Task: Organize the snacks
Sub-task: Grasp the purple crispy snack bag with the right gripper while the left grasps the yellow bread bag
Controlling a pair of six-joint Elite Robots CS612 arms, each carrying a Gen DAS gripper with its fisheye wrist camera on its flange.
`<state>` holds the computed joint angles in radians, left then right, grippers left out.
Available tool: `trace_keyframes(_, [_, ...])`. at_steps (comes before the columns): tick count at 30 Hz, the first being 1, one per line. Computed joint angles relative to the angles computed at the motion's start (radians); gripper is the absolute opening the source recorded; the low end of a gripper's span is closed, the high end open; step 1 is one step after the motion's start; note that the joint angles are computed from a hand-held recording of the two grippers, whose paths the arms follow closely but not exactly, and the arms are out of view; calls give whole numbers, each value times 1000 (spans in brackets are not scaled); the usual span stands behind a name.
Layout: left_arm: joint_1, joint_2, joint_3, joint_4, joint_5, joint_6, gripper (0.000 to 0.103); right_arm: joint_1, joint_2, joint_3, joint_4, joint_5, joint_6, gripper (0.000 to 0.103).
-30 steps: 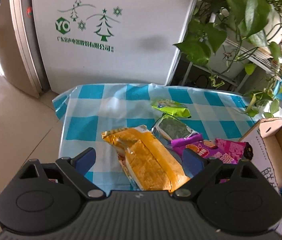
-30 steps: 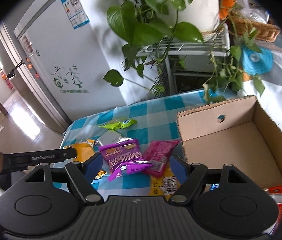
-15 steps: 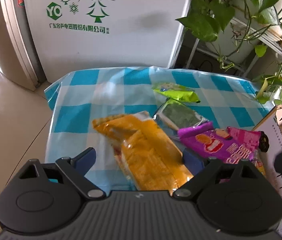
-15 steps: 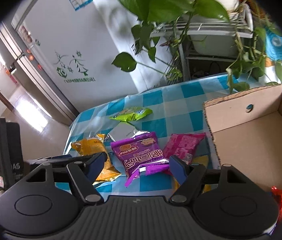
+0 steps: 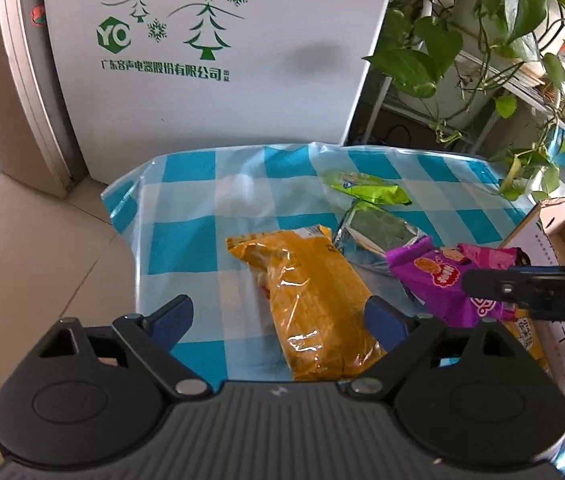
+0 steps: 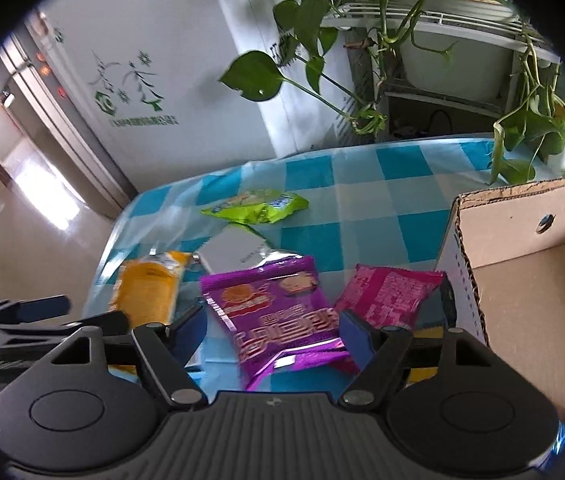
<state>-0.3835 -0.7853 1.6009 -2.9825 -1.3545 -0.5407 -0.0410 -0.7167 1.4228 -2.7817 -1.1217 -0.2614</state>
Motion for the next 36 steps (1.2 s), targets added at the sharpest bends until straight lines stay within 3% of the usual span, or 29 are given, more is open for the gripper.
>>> trace_keyframes(6, [0,13,-19,-31,-36,0,93,14,24,-32,35,-53,2,80])
trace_keyframes(12, [-4,30,-53,32,-12,-25,93,28,29,-32,54,-89,-54,72])
trace_keyframes(26, [-1,60,-97,136,-9,-55,93,37,32,-32,41,-117,-83,74])
trace_keyframes(29, [-2,61,-92,124,-11,-46,88,41,31,-32,42,-129,-93,74])
trace_keyframes(33, [2,57,-83,88,-46,-23,66,43,31,-31,41,-134,-97,67])
trace_keyframes(36, [-3,51,-74,80,-29,-5,64,43,27,-27,40,-130,-99,64])
